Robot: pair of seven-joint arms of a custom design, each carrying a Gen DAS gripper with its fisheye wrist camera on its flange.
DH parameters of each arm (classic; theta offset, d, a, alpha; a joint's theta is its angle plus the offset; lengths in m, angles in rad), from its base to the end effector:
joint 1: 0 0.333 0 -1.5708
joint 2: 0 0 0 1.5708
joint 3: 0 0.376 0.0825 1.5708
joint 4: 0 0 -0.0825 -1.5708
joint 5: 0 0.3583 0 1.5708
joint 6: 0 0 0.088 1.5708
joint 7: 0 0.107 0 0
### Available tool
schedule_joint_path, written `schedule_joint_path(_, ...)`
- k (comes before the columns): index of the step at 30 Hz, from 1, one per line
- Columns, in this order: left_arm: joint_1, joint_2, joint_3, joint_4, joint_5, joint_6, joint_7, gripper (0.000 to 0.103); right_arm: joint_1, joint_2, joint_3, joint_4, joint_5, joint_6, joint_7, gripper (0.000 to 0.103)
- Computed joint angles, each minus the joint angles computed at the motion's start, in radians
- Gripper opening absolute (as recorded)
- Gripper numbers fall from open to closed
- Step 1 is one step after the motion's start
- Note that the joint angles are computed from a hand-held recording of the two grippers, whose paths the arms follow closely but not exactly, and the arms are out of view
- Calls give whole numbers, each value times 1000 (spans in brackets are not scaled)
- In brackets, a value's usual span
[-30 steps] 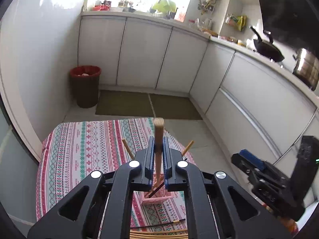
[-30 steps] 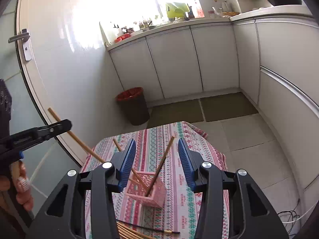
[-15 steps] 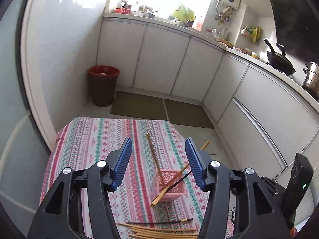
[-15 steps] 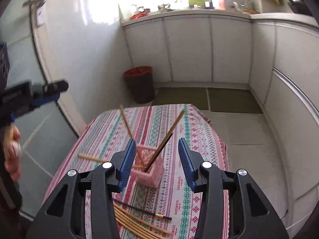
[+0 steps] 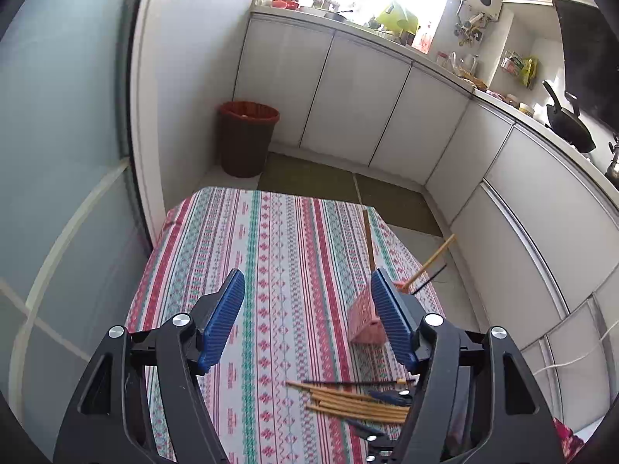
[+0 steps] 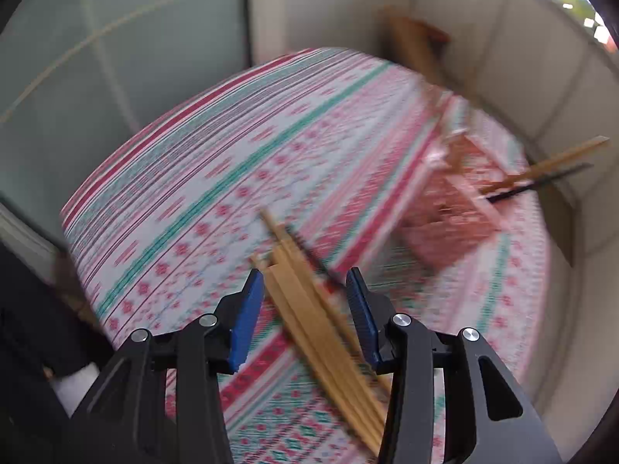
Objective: Organize utensils
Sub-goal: 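Lower the right tool's chopstick into the pink basket and open it, then lower both tools toward the loose bamboo chopsticks on the cloth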
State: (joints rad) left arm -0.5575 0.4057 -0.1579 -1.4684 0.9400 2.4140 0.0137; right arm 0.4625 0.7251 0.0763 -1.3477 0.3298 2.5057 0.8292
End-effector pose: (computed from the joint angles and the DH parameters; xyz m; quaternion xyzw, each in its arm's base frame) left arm 0.5626 -0.4510 0.5757 -0.7317 0.5272 -0.3523 0.2499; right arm 0.6880 0.3870 0.4000 -0.9309 0.2599 -0.0714 0.2466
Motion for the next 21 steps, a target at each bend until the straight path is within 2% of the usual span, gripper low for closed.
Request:
schedule_joint_path(1, 2, -20, -1, -37, 2, 15, -18, 66, -6, 10, 18, 13, -2, -39, -30, 45)
schedule_joint_path(5, 23, -73, -18, -135, -4, 40, -41, 67, 24, 43, 13, 30, -27, -67, -63, 45)
schedule_joint_path(8, 39, -103, -23, -182, 4, 55, -70, 67, 61, 81, -27, 79, -67, -91, -12, 44)
schedule_joint_path(11, 63, -127, -29, -217, 5, 79, -92, 67, 64, 132, -34, 176, -90, -185, 24, 44)
schedule_joint_path(13, 76, -136, -34, -231, 7, 97, -99, 68, 78, 152, -57, 201, -115, -177, 66, 45)
schedule_joint_path(14, 82, -140, -37, -238, 5, 108, -98, 69, 79, 169, -61, 232, -122, -201, 88, 45)
schedule_joint_path(21, 97, -150, -48, -255, -1, 124, -78, 71, 54, 228, -33, 366, -130, -373, 111, 47)
